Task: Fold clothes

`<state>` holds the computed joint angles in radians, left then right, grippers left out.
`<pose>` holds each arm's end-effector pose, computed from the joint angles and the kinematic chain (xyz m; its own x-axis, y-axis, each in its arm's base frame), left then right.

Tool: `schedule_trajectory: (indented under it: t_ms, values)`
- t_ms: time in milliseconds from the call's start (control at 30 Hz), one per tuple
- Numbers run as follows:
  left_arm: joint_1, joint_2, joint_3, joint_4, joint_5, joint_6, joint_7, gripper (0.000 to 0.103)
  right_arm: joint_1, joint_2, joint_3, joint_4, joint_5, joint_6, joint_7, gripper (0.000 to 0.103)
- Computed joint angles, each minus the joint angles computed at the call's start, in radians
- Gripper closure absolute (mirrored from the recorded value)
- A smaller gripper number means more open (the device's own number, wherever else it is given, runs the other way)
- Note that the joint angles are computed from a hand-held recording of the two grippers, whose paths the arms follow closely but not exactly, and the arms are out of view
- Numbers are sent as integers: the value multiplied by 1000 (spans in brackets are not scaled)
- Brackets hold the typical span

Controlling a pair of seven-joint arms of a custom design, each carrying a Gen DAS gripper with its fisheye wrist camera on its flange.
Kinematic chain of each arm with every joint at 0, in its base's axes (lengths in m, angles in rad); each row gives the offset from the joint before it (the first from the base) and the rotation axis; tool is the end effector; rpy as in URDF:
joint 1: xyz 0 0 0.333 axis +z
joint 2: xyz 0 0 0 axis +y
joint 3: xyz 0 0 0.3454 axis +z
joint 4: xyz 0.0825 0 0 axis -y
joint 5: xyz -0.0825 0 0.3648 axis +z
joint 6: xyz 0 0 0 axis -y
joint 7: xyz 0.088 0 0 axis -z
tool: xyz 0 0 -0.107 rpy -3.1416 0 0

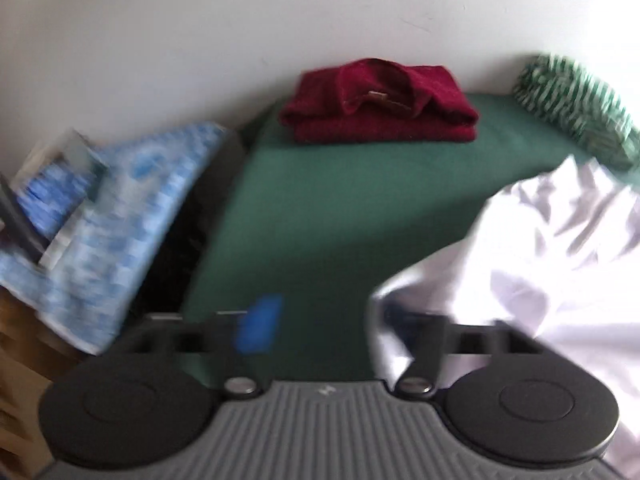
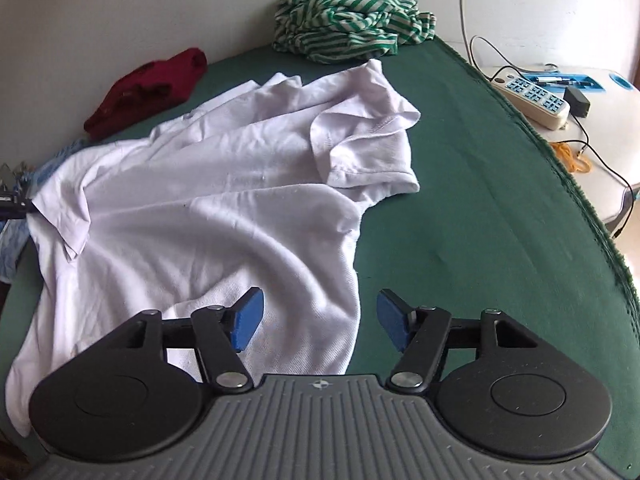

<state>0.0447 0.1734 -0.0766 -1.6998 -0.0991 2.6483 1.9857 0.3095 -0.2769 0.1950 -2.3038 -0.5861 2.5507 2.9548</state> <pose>0.6511 -0.0137 0.6144 -0.2894 -0.9398 -0.1816 -0.6542 0.3327 -0.6792 0.4116 0.2448 0.5474 -0.3610 -0.9010 -0.2408 -0.6795 0.4309 -0.5938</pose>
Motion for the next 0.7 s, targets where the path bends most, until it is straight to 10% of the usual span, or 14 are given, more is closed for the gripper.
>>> schedule_trajectory:
  t_ms: [333, 467, 700]
  values:
    - [52, -168, 9, -179, -195, -214, 247, 19, 46, 90, 15, 78, -22, -73, -118, 11]
    - [70, -305, 40, -308, -249, -279, 251, 13, 65, 75, 15, 60, -72, -81, -120, 19]
    - [91, -542, 86, -516, -294, -387, 240, 4, 179, -117, -104, -145, 304, 111, -442, 24]
